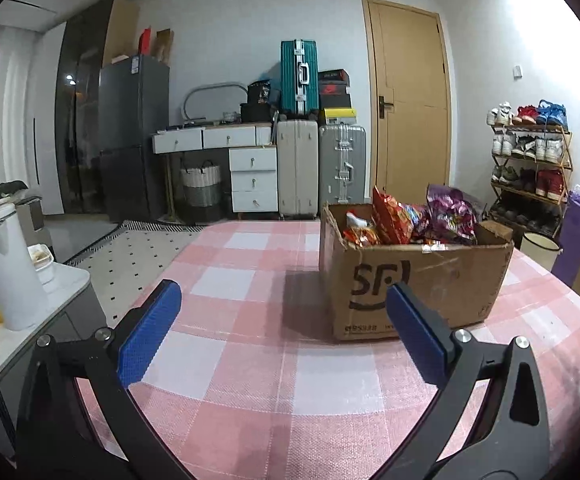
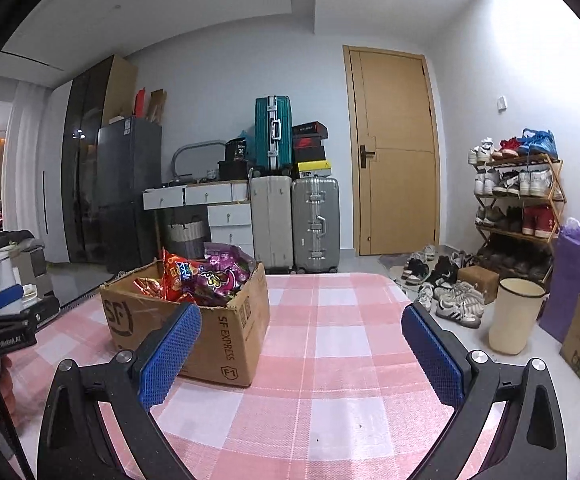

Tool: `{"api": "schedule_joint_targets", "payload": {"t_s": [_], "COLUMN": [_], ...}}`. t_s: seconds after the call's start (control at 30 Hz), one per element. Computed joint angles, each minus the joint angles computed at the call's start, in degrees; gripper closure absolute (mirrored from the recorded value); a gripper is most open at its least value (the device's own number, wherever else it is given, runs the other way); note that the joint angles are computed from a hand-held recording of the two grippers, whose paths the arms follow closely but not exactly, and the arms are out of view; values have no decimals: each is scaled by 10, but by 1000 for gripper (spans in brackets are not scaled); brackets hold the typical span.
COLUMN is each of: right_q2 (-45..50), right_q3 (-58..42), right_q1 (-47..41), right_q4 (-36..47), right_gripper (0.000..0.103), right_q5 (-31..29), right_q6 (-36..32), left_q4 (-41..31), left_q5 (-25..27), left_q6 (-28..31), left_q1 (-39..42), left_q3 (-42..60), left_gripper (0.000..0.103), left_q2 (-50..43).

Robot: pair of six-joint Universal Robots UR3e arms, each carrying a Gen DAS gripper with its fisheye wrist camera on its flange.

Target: Organize snacks

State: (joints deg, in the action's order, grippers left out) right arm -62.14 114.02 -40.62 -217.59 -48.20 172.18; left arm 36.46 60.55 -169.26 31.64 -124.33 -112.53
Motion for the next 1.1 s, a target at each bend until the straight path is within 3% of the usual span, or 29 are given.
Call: {"api": "schedule_joint_targets", "payload": {"t_s": [0.2,1.1], "right_q2": [5,14], "right_q3": [-34,-20], "right_q1": [25,21], "right_q4": [82,39], "right_gripper": [1,1], "right_q5": [-41,-27], "right_q6": [-29,-33], "left_q4": [9,12], "left_q5": [-12,-18], "left_q6": [-3,2], "left_q1": [12,15], "left_q3": [0,-2], "left_gripper": [1,1], "left_q2": [-11,-14]}}
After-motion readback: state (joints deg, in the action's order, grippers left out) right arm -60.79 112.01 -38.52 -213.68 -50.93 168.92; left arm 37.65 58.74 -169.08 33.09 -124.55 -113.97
